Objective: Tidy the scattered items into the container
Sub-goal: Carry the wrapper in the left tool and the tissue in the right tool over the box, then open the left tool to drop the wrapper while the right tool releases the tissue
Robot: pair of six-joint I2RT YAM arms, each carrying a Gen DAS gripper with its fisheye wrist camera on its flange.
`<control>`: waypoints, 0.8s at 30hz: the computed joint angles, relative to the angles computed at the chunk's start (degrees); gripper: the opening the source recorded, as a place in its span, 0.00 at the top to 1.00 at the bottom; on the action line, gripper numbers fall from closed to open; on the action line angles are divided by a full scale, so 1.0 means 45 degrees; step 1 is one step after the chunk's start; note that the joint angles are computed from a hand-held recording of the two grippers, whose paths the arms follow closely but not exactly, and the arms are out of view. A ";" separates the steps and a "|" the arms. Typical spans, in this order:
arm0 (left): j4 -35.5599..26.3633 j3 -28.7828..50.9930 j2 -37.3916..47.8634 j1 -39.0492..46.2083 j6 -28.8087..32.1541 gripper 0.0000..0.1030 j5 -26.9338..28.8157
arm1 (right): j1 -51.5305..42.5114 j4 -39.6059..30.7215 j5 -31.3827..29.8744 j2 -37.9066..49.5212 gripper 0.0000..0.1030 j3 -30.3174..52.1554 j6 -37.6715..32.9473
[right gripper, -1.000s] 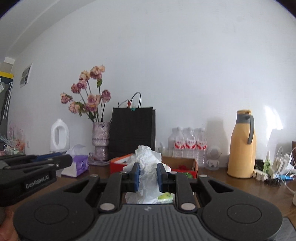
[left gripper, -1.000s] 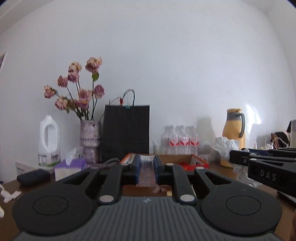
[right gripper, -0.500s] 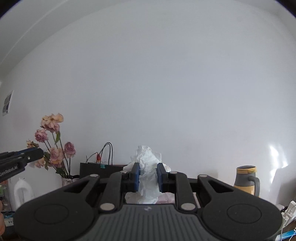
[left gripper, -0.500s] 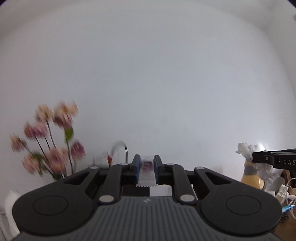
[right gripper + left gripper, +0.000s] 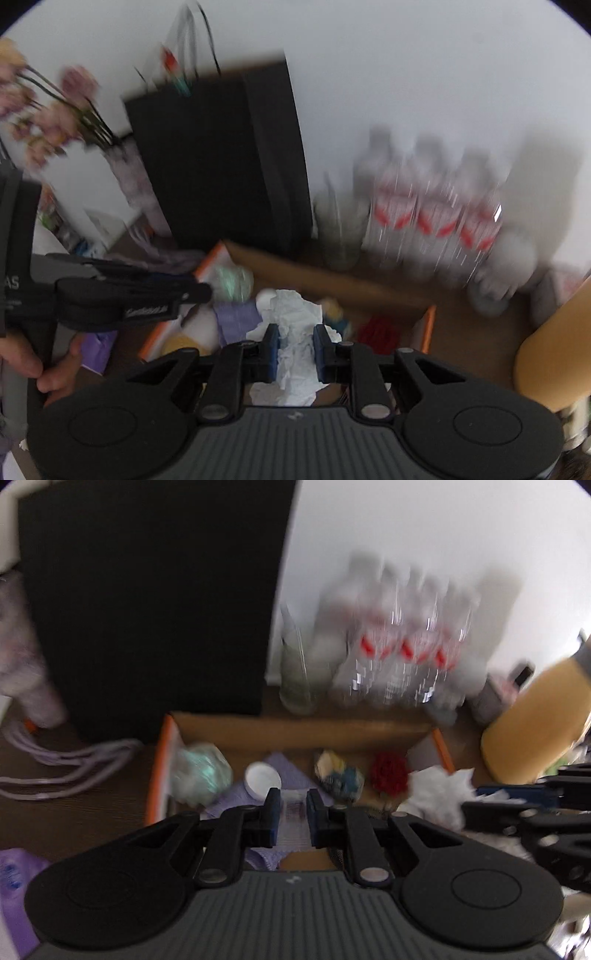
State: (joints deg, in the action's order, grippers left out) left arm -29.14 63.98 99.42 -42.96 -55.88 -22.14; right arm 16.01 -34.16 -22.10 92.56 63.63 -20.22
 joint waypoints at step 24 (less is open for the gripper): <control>0.4760 -0.4273 -0.0367 -0.0404 -0.1374 0.45 0.0978 | -0.0070 0.1773 0.0744 0.3938 0.35 0.0023 0.1208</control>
